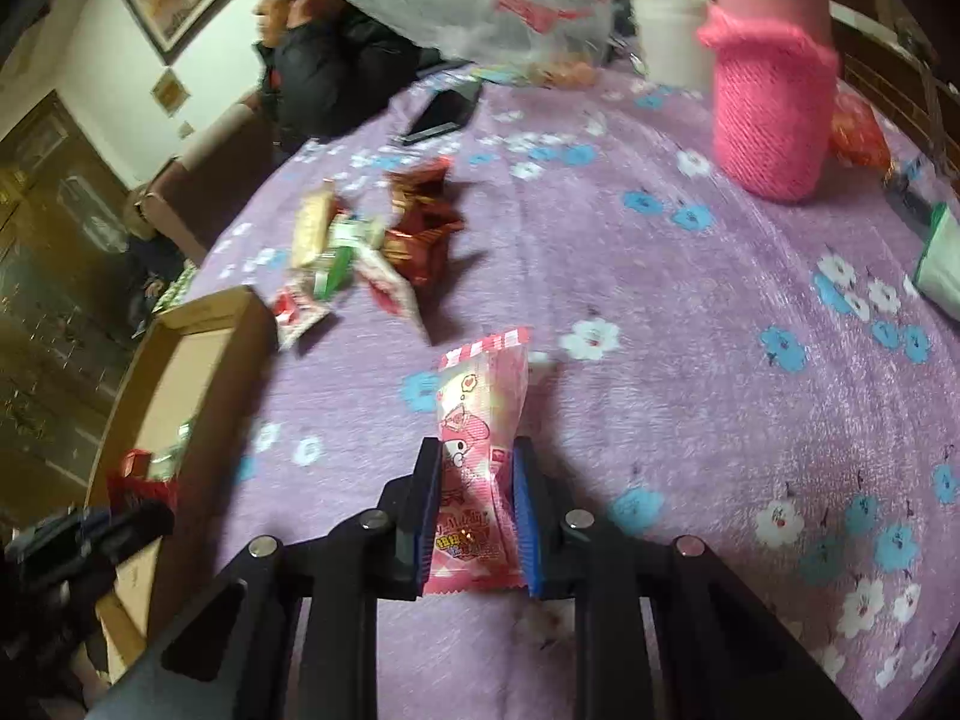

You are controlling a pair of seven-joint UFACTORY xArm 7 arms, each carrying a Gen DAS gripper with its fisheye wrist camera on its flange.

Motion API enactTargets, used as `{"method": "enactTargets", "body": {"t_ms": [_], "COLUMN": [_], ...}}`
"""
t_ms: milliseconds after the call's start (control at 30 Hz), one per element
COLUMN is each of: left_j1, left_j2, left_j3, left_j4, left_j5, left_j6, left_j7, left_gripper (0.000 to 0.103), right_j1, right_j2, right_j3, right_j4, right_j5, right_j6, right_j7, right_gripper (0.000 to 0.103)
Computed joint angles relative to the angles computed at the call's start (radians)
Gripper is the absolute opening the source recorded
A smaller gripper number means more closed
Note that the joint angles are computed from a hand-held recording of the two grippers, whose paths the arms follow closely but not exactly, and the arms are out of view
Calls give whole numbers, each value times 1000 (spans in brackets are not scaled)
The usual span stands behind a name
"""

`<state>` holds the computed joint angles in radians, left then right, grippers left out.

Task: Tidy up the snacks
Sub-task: 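Grasp the pink packet with the right tool while the left tool grasps a small red candy, then release the pink packet and red candy into the cardboard tray, then grasp a red-and-white sachet with the right tool while the left tool grasps a brown candy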

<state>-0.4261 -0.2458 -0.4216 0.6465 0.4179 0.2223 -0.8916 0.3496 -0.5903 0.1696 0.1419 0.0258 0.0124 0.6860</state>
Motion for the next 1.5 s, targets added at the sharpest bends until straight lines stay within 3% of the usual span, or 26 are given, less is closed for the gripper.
{"method": "enactTargets", "body": {"t_ms": [200, 367, 567, 633, 767, 800, 867, 933, 1100, 1200, 1300, 1367, 1500], "left_j1": [58, 126, 102, 98, 106, 105, 102, 99, 74, 59, 34, 31, 10], "left_j2": [-101, -127, -180, -208, -266, -284, -302, -312, -324, -343, -365, -375, -336], "left_j3": [48, 51, 107, 112, 103, 103, 106, 103, 110, 102, 96, 77, 73], "left_j4": [-113, -176, -254, -270, -293, -305, -316, -321, -322, -324, -324, -322, -300], "left_j5": [-51, -80, -170, -197, -230, -239, -257, -272, -311, -325, -338, -335, -329], "left_j6": [-16, -21, -71, -69, -41, -46, -55, -63, -70, -68, -67, -74, -102], "left_j7": [-15, -27, 17, 34, 40, 39, 42, 39, 42, 37, 33, 29, 46], "left_gripper": [14, 14, 14, 14, 31, 35, 46, 47, 47, 47, 47, 47, 47], "right_j1": [-20, -74, -268, -311, -369, -374, -369, -330, -165, -120, -137, -192, -359], "right_j2": [6, 143, 321, 366, 405, 399, 377, 357, 294, 240, 178, 150, 175], "right_j3": [170, 313, 547, 596, 673, 687, 690, 646, 417, 314, 239, 215, 263], "right_j4": [118, 270, 445, 486, 544, 550, 548, 529, 429, 351, 265, 220, 221], "right_j5": [-66, -171, -398, -478, -667, -712, -772, -771, -668, -602, -555, -544, -555], "right_j6": [73, 76, 106, 128, 209, 232, 256, 238, 131, 81, 32, -5, -35], "right_j7": [50, 105, 264, 315, 450, 481, 529, 532, 480, 428, 367, 338, 279], "right_gripper": [25, 25, 25, 26, 29, 34, 37, 37, 37, 38, 38, 38, 38]}}
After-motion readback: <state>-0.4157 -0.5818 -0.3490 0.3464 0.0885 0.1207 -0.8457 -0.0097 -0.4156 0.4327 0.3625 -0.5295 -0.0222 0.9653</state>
